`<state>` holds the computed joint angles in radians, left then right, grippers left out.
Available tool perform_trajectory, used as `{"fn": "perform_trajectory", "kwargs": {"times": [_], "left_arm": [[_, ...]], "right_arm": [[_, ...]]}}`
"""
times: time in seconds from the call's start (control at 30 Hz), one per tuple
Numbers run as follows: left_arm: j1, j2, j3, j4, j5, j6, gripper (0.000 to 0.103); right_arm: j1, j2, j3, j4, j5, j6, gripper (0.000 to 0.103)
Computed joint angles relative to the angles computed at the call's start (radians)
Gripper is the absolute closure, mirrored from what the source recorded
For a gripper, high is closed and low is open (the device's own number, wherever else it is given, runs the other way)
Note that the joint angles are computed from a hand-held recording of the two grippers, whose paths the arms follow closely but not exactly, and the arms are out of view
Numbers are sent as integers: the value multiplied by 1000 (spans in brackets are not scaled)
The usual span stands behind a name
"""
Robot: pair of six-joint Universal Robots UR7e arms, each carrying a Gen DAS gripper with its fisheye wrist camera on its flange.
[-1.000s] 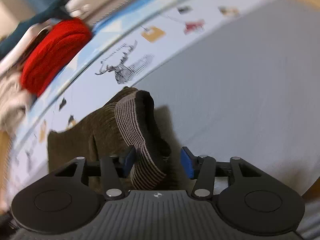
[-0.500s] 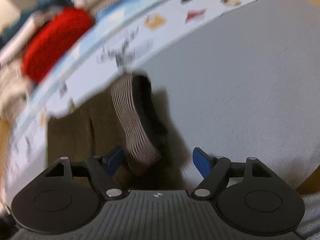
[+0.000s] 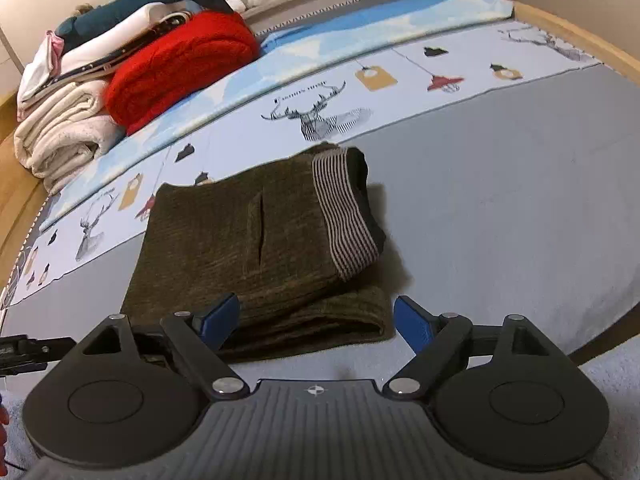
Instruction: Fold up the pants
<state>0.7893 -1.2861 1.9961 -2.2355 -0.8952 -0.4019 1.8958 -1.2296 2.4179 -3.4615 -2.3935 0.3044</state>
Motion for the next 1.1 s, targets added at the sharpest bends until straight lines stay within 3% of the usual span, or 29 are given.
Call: {"fn": "perform_trajectory", "kwargs": {"times": [0.23,0.47,0.57,0.63,0.7,0.73,0.77,0.8,0.87,0.97,1.03,1.1], "left_arm": [[73,63,-78,-74,-32,97,0],[184,281,-279,-94,-106,134,0],[211,367,-360,-58,-131,168,1],[223,412,-399,-33,-135,185,1],[231,442,-430,0,-153,183,1],[237,448,-436,2,-182,191,9],[243,446,-426,-26,-211,211,30],[241,441,-407,-69,-222,232,33],[221,429,-352,-179,-179,265,48],[206,429,-315,-265,-146,312,54],[210,443,-335,-260,-148,314,55],[216,465,-374,-246,-149,307,55]], "right_arm": [[-98,-12,-40,51,60,110,17],[-255,-9,-146,189,191,43,17],[-298,17,-196,252,199,12,12],[-331,21,-207,264,268,-17,11],[-367,18,-209,279,378,-23,23],[-368,30,-212,259,378,-34,23],[-365,47,-211,230,367,-61,25],[-362,58,-207,201,362,-78,27],[-351,65,-206,172,352,-101,35],[-326,102,-216,94,304,-186,40],[-297,158,-244,13,237,-288,41],[-281,198,-289,-14,194,-323,41]]}}
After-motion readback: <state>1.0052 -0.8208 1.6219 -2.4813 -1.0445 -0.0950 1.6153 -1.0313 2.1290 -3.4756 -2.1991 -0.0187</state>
